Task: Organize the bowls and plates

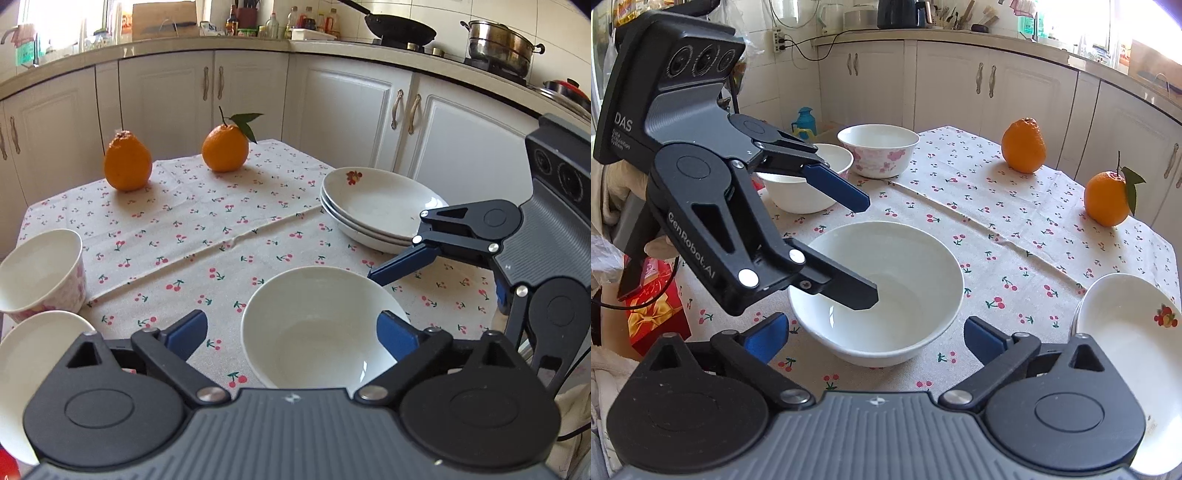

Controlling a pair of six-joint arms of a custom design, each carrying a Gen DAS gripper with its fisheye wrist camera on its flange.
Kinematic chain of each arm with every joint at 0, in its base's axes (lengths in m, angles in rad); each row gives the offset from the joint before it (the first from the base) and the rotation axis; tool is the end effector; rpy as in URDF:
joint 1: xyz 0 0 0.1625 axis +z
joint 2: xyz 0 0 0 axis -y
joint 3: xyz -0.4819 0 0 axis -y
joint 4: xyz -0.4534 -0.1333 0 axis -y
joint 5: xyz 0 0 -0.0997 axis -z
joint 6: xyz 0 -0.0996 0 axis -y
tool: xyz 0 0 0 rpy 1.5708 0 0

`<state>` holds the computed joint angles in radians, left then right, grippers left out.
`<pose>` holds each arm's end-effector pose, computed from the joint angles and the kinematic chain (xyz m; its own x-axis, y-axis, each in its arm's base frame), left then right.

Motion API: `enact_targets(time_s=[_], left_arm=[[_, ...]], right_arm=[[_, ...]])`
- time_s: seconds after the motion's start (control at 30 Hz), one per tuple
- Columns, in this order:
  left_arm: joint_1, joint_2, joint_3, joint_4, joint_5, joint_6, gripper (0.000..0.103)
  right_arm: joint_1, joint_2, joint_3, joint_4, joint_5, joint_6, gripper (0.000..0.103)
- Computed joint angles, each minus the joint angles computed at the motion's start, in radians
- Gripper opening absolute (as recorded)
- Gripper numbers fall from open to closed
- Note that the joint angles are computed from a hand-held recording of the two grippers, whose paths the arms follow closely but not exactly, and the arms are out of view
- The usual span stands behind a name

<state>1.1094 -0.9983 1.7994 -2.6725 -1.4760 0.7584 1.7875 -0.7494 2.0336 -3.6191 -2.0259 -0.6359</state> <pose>-0.1844 -0.6914 0.1768 -0.3637 0.8917 -0.2693 0.9304 0.3333 -0.1528 0.2196 -0.5812 0.0603 -0.6662 -0.3352 0.6662 -0.6847 0.6290 -0.3682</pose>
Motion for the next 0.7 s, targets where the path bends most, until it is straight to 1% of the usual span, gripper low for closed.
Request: enact_targets(time_s=[0.17,0.23,0.33,0.43,0.5,0.53,0.63,0.7], left_arm=[[0.008,-0.030,0.052,-0.110,-0.008,0.005,0.100],[0.015,-0.045,0.084,-0.185,-0.023,0.010,0.100],[0.023,-0.070,0.125,-0.276,-0.026,0.001,0.102],[0.022,-0.093,0.146,-0.320,0.016,-0.025,0.102],[0.029,-0.109,0.154,-0.330,0.022,-0.020,0.102],[0.032,-0.115,0.163,-0.357,0.029,-0.015,0.102],[0.029,-0.120,0.187,-0.447,0.093,0.028,0.102],[0.032,-0.121,0.202,-0.501,0.122,0.070,0.102]], right_arm=[[0.008,-0.001,0.005,-0.025,-0.009,0.012,0.103],[0.012,-0.003,0.006,-0.025,-0.015,0.017,0.103],[0.011,-0.010,0.013,-0.026,-0.003,0.026,0.103],[0.014,-0.016,0.014,-0.021,0.001,0.034,0.103],[0.021,-0.015,0.007,-0.016,-0.006,0.030,0.103],[0.025,-0.013,0.002,-0.014,-0.009,0.027,0.103],[0.036,-0.009,-0.020,0.006,-0.015,0.028,0.103],[0.042,-0.006,-0.039,0.036,-0.018,0.037,0.103]])
